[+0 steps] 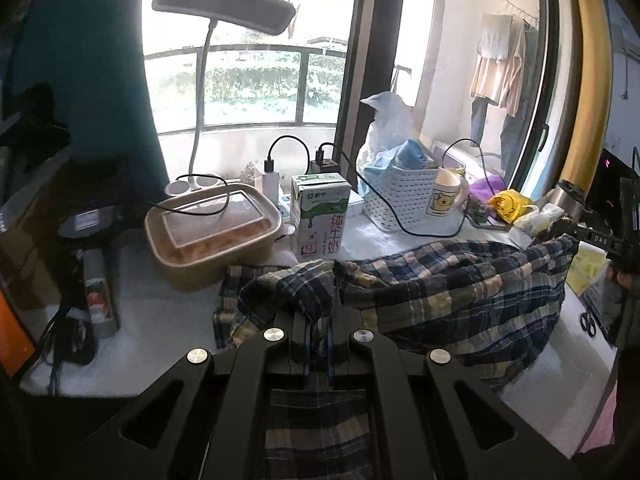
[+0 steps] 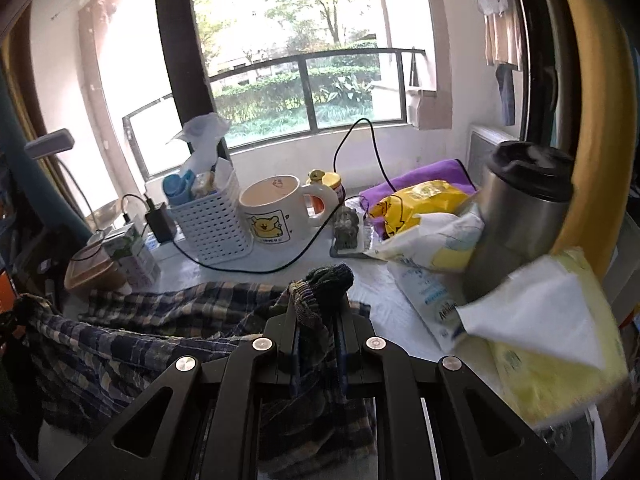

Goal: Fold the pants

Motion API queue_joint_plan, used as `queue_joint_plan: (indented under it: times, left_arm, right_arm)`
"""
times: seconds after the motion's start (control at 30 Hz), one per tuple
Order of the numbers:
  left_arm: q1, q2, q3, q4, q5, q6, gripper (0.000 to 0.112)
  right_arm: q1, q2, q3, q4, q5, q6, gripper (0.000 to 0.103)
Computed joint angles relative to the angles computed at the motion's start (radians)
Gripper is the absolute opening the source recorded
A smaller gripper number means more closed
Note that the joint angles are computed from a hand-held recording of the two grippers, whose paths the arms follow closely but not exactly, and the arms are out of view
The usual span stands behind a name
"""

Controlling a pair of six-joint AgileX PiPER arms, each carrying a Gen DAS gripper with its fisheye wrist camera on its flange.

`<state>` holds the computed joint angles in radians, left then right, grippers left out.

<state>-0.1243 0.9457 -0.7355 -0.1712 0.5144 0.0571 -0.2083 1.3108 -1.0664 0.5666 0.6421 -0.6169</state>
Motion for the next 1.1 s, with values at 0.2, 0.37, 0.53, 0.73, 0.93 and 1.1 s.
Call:
queue_joint_plan:
  times: [0.2, 0.37, 0.53, 0.73, 0.93, 1.1]
  left_arm:
    - [0.088, 0.18, -0.075, -0.22, -0.042, 0.26, 0.004]
    - [0.137, 0.322, -0.138, -0.338, -0.035, 0.389, 0.005]
    - [0.132, 0.408, -0.174, -0.243, -0.07, 0.296, 0.025]
    - [0.172, 0.362, -0.152, -0.253, -0.122, 0.282, 0.07]
    - [0.246, 0.286, -0.106, -0.259, -0.088, 0.275, 0.071]
    - [0.321, 0.189, 0.017, -0.343, -0.027, 0.352, 0.071]
  right_arm:
    - [0.063, 0.17, -0.104, -0.061, -0.061, 0.089, 0.014]
    - [0.097, 0.299, -0.188, -0.127, -0.088, 0.172, 0.014]
    - [0.125, 0.381, -0.25, -0.191, -0.103, 0.243, 0.014]
    - [0.132, 0.433, -0.311, -0.22, -0.118, 0.287, 0.07]
    - [0.124, 0.357, -0.266, -0.165, -0.184, 0.234, 0.09]
    - [0.1, 0.296, -0.201, -0.117, -0.164, 0.201, 0.09]
